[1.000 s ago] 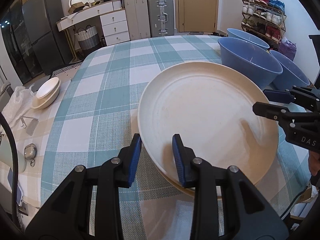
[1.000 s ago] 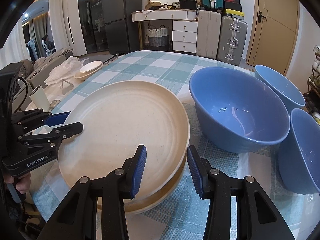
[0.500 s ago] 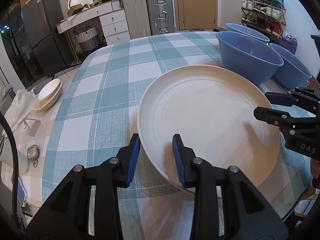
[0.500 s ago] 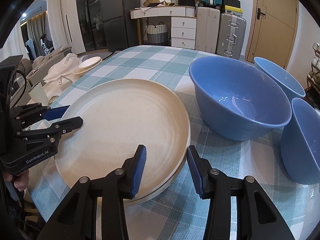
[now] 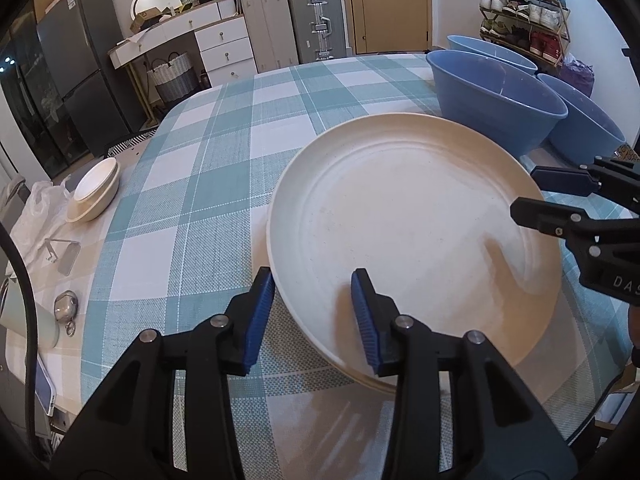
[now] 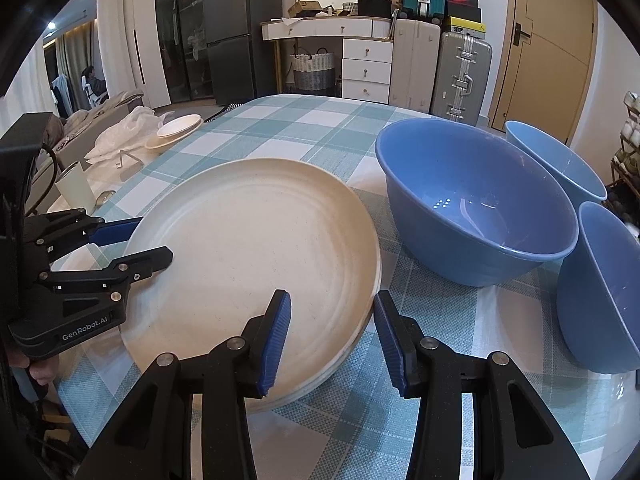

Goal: Organize plates and bowls
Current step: 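Lower the cream plates onto the plate stack and open both tools, then move both tools toward the rims of the light-blue bowls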

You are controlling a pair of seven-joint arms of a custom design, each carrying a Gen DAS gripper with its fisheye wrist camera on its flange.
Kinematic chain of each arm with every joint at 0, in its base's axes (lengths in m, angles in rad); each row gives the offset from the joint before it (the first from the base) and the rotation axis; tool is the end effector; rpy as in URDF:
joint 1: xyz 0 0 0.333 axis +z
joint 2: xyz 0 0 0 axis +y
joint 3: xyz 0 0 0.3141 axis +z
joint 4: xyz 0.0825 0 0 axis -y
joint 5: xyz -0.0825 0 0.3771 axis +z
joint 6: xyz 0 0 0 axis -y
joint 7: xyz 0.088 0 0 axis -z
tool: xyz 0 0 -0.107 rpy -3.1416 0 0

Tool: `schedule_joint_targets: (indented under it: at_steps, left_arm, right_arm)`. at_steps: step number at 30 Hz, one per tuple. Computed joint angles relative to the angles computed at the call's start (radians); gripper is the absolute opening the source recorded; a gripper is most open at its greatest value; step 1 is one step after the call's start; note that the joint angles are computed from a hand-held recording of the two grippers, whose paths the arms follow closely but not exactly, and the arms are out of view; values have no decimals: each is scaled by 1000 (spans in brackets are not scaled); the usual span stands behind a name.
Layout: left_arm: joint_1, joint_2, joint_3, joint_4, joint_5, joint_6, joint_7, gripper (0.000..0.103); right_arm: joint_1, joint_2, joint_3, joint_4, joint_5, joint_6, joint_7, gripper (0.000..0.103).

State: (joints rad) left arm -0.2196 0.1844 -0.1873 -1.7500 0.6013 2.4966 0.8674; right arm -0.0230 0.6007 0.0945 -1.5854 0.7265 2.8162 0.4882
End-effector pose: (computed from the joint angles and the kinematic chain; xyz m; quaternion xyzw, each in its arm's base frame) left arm 0.5999 -0.2528 0.5271 -0.6385 0.6861 -0.2114 0.2773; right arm 0.7288 0.0065 0.3502 -0.7990 0.4751 -0.2091 0.3035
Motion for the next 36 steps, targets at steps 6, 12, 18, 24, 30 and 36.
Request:
schedule_joint_targets:
  at_steps: [6, 12, 18, 24, 30, 36]
  left_arm:
    - [27, -14, -10, -20, -110, 46, 43, 59]
    - [29, -32, -5, -21, -103, 84, 29, 74]
    - [26, -12, -3, 49, -87, 70, 30, 80]
    - [13, 26, -2, 134, -89, 89, 39, 101]
    - [5, 102, -20, 273, -142, 79, 118, 101]
    - [-32, 209, -21, 470, -155, 42, 193, 101]
  right_arm:
    - [-14, -8, 7, 3, 7, -29, -1, 71]
    - [-49, -31, 36, 5, 91, -58, -54, 88]
    - [-70, -49, 37, 31, 156, -124, -77, 102]
    - [-77, -82, 30, 34, 209, -112, -122, 102]
    - [-86, -97, 13, 52, 242, -108, -124, 102]
    - [-91, -108, -10, 80, 221, -91, -99, 102]
